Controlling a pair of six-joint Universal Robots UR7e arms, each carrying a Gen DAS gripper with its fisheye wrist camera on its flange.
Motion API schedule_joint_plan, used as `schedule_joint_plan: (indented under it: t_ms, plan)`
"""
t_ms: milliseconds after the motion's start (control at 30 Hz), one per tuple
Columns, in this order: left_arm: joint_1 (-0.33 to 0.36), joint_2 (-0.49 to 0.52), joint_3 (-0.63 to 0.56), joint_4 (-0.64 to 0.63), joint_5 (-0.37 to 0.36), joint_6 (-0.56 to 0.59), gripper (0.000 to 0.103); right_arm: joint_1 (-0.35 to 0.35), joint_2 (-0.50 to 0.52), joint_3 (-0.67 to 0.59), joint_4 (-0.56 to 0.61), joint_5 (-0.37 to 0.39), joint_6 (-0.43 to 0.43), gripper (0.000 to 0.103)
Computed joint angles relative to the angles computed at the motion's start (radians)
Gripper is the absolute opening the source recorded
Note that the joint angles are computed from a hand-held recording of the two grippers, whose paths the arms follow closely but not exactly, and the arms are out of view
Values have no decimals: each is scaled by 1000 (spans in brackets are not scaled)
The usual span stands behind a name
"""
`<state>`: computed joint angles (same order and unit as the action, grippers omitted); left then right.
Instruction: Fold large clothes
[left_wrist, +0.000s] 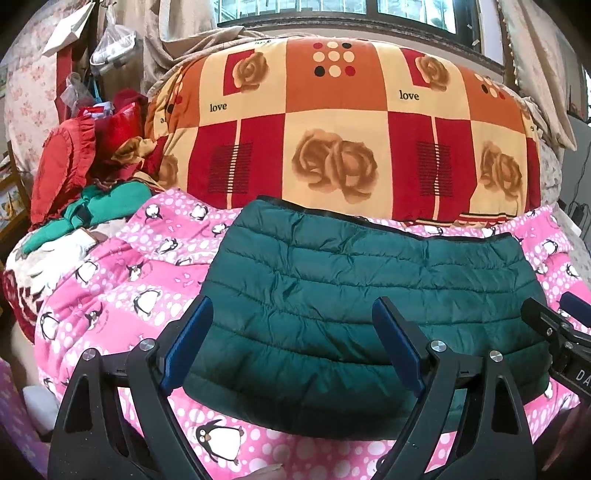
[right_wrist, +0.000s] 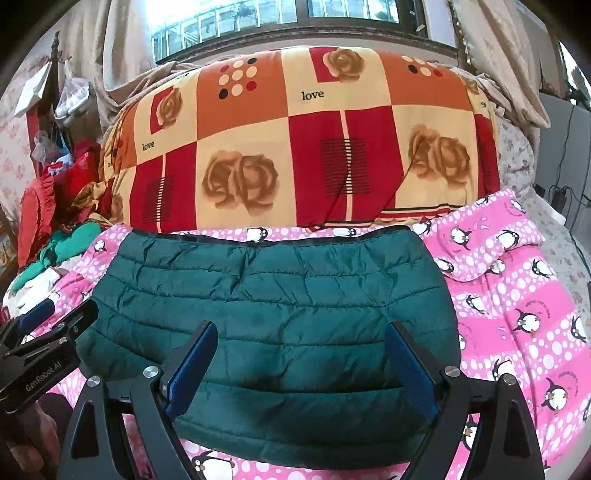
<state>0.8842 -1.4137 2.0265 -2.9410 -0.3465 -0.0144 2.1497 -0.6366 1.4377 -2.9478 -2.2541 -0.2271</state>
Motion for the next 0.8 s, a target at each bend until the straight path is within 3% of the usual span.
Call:
schedule_joint_plan:
  t_ms: [800]
  plan:
    - [-10, 3, 9, -28, 11, 10, 88, 4, 7, -3, 14, -8, 12, 90]
